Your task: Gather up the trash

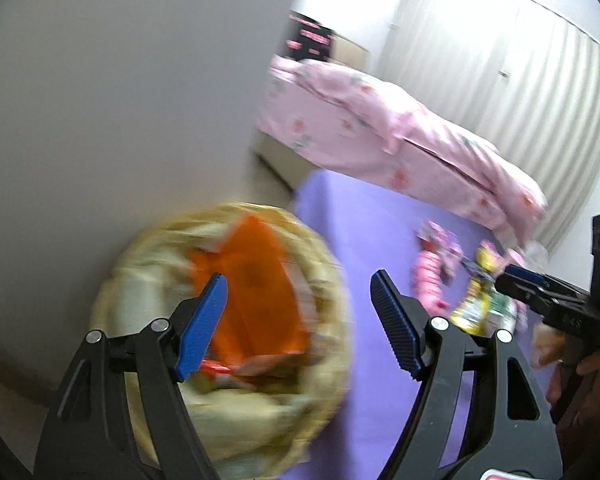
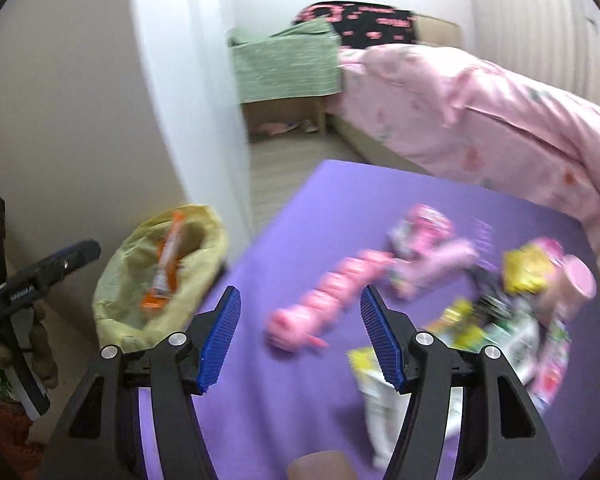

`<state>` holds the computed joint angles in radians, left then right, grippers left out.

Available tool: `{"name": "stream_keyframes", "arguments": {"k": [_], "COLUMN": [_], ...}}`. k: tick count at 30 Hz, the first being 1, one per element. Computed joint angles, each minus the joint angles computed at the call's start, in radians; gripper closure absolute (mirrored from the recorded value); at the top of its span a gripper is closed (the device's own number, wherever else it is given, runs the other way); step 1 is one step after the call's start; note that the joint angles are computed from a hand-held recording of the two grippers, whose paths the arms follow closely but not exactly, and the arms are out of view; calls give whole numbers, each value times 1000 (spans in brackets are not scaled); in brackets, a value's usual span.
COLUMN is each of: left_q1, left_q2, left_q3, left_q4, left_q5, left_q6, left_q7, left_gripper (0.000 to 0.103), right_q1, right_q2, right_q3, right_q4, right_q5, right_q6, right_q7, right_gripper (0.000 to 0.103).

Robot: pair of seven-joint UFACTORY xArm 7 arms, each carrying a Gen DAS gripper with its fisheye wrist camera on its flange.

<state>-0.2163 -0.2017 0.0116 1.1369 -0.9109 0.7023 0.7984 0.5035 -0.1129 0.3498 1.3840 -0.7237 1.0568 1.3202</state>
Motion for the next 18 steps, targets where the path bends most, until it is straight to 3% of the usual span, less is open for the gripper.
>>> {"name": "stream_keyframes", "arguments": {"k": [5, 9, 12, 18], "left_q1": [-53, -85, -103, -139], "left_q2": [11, 47, 82, 201], "left_q3": [-52, -80, -103, -160], "left_q4": [12, 50, 84, 219], "left_q5": [12, 44, 47, 58], "left_q6": [10, 46, 51, 85], "left_q7": [31, 16, -4, 55], "left_gripper": [32, 28, 28, 28], "right_q1": [-37, -68, -109, -153], "right_q2": [-172, -239, -301, -487], "right_q3": [19, 57, 98, 93], "right_q4": [-199, -250, -292, -452], "right_q5": [24, 71, 85, 162], "right_q6": [-12, 83, 172, 121], "right_q7": [71, 25, 82, 130], "right_gripper": [40, 39, 39, 42]}}
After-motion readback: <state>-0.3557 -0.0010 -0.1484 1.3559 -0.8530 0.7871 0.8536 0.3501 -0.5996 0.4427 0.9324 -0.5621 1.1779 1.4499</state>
